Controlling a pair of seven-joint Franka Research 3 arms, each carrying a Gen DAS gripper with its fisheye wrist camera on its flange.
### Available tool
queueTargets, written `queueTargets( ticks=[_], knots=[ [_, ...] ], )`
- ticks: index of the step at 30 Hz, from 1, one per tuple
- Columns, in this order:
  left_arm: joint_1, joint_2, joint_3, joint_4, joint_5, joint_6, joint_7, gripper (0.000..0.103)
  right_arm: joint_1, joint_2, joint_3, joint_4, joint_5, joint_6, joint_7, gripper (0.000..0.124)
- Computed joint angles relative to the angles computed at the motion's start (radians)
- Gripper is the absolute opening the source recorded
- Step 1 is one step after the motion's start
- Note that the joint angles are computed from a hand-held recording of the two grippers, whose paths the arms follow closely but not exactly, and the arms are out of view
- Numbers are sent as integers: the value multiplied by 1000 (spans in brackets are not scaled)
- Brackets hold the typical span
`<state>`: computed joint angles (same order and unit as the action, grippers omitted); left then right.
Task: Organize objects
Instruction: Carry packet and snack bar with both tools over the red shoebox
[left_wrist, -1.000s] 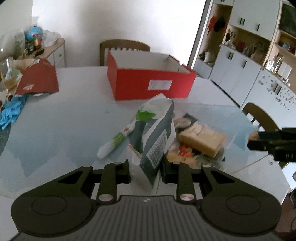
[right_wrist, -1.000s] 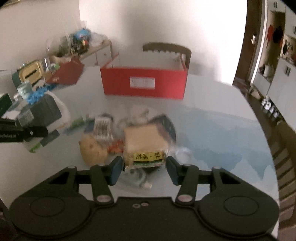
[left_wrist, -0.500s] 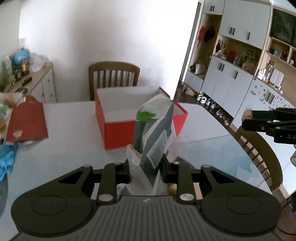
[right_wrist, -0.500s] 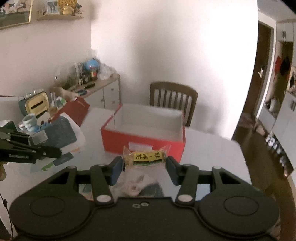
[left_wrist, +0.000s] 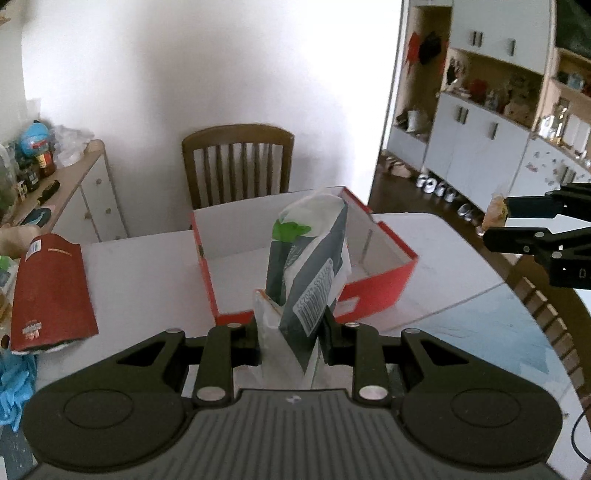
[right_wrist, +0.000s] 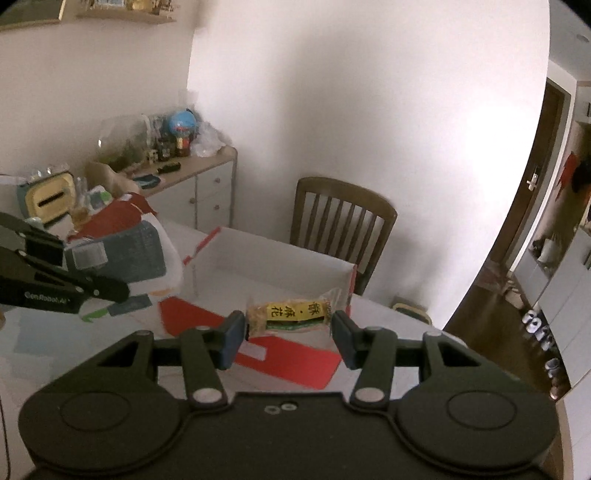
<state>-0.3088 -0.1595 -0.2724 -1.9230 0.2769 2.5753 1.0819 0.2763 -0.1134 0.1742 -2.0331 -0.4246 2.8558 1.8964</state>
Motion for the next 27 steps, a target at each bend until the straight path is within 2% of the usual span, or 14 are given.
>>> queueTargets(
  ticks=[5, 8, 14, 16, 22, 27],
  knots=[
    [9, 138, -6, 148, 88, -68, -30, 27, 14, 124, -39, 109, 13, 0, -60, 51],
    [-3, 218, 1, 234, 138, -113, -67, 27, 35, 190, -68, 167, 99, -1, -148, 51],
    [-40, 389, 26, 431, 152, -218, -49, 27, 69, 325, -105, 294, 245, -28, -316, 51],
    [-51, 440, 35, 489, 143, -255, -40, 27, 66, 365, -100, 334, 316, -51, -383, 52],
    [-86, 583, 66, 665, 143, -364, -13, 27, 85, 486, -125, 458, 398, -116, -484, 51],
    [-113, 704, 87, 827, 122, -460, 27, 27, 76, 567, -113, 564, 479, -219, -569, 51]
  ],
)
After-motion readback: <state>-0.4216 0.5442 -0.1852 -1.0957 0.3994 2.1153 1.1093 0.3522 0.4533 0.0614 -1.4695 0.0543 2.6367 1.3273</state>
